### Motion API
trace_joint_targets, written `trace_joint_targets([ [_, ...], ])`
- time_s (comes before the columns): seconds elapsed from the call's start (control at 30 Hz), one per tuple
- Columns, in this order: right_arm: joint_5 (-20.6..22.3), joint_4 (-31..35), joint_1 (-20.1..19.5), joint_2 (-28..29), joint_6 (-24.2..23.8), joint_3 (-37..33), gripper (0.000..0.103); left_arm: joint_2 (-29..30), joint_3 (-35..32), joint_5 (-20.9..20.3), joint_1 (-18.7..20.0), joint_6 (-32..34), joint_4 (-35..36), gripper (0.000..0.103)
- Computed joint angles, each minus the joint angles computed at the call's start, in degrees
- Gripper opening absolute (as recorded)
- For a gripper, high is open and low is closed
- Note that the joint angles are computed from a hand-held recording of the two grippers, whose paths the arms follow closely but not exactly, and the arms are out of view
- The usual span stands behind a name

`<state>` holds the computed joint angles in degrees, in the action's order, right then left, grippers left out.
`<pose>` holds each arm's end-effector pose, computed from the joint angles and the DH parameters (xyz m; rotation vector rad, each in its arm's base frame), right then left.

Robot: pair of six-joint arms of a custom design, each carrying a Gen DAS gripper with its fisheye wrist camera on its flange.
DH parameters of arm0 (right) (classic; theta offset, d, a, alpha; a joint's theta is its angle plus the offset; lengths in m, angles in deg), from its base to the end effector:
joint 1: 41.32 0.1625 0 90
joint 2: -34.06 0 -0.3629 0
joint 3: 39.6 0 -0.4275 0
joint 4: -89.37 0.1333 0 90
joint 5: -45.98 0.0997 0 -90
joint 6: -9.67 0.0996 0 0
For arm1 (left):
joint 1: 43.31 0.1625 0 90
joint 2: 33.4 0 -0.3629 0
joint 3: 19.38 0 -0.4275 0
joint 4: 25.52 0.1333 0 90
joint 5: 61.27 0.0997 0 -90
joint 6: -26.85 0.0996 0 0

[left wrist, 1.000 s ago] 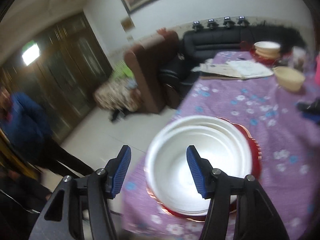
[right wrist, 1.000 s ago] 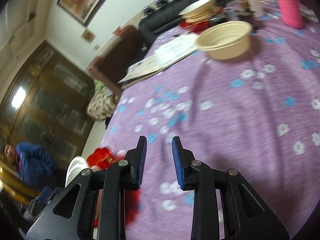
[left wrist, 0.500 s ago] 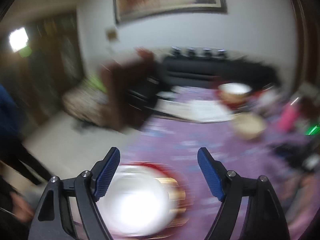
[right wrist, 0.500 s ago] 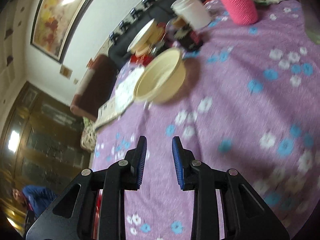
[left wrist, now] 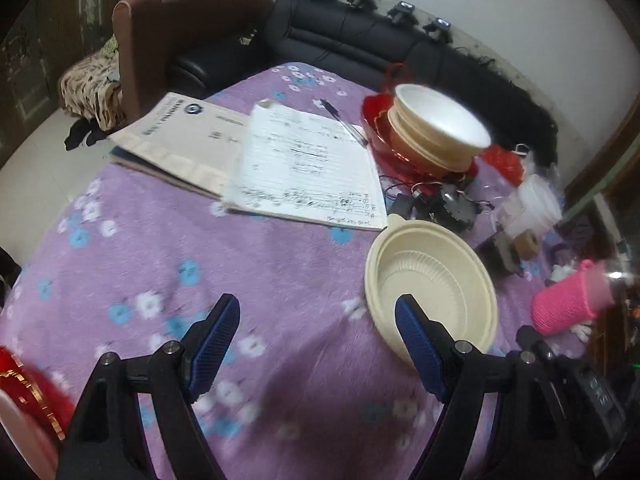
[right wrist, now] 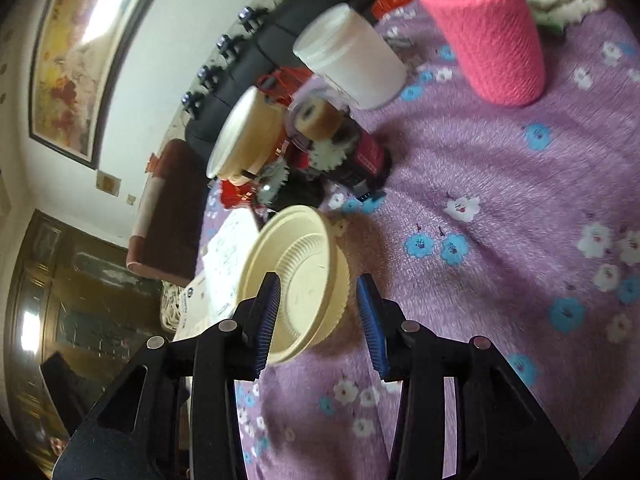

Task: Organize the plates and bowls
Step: 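Grasp the beige bowl rim with the right tool, then lift the beige bowl and carry it toward the plate stack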

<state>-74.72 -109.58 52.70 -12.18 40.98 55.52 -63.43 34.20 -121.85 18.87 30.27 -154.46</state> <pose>0.1282 -0.6487 0.1462 -0.9789 -2.3443 1.5913 -0.2240 -0.8149 0.1161 0.6237 2.5803 -0.4975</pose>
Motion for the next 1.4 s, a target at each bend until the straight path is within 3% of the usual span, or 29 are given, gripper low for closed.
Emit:
trace_joint_targets([
  [0.17, -1.46, 3.29, -0.40, 2.34, -2.44, -3.70, 0.040, 2.20, -0.64, 1.02, -0.75, 0.83, -1.62, 0.080],
  [0.33, -0.50, 4.89, -1.37, 2.67, -1.91, -4.04, 0.040, 5.09, -3.51, 2.86, -0.83, 1.72, -0.99, 0.080],
  [0.5, -0.82, 5.07, -1.35, 4.34, -2.58, -5.74, 0.040, 7.60, -7.80, -0.26, 0.16, 0.64, 4.53, 0.080],
  [0.67, -2.88, 4.64, -1.32, 5.46, -1.41, -6.61, 0.040, 7.55, -7.19, -0.77, 0.20, 1.95, 3.43, 0.078],
  [0.73, -3.29, 4.10, -1.22, 5.67, -1.59, -6.72, 0.040, 7.59, -7.16, -0.91, 0.27, 2.29, 2.68, 0.071],
  [0.83, -3.87, 4.62, -1.07, 6.21, -2.42, -7.53, 0.040, 8.29, -8.84, -2.46, 0.74, 1.76, 4.52, 0.048],
  [0.93, -2.87, 5.32, -1.29, 6.42, -1.93, -7.91, 0.038, 8.54, -9.27, -4.02, 1.04, 1.85, 5.35, 0.037],
  [1.07, -3.43, 6.17, -1.04, 6.70, -2.80, -8.47, 0.021, 8.00, -8.05, -4.93, 0.75, 3.12, 5.18, 0.013],
  [1.17, -3.77, 7.04, -0.66, 6.81, -3.36, -8.89, 0.013, 7.49, -6.84, -4.64, 0.51, 3.89, 4.16, 0.011],
  [1.4, -3.00, 8.71, -0.52, 5.79, -1.80, -7.78, 0.012, 4.56, -2.67, -3.83, 0.54, 4.71, 2.89, 0.011],
])
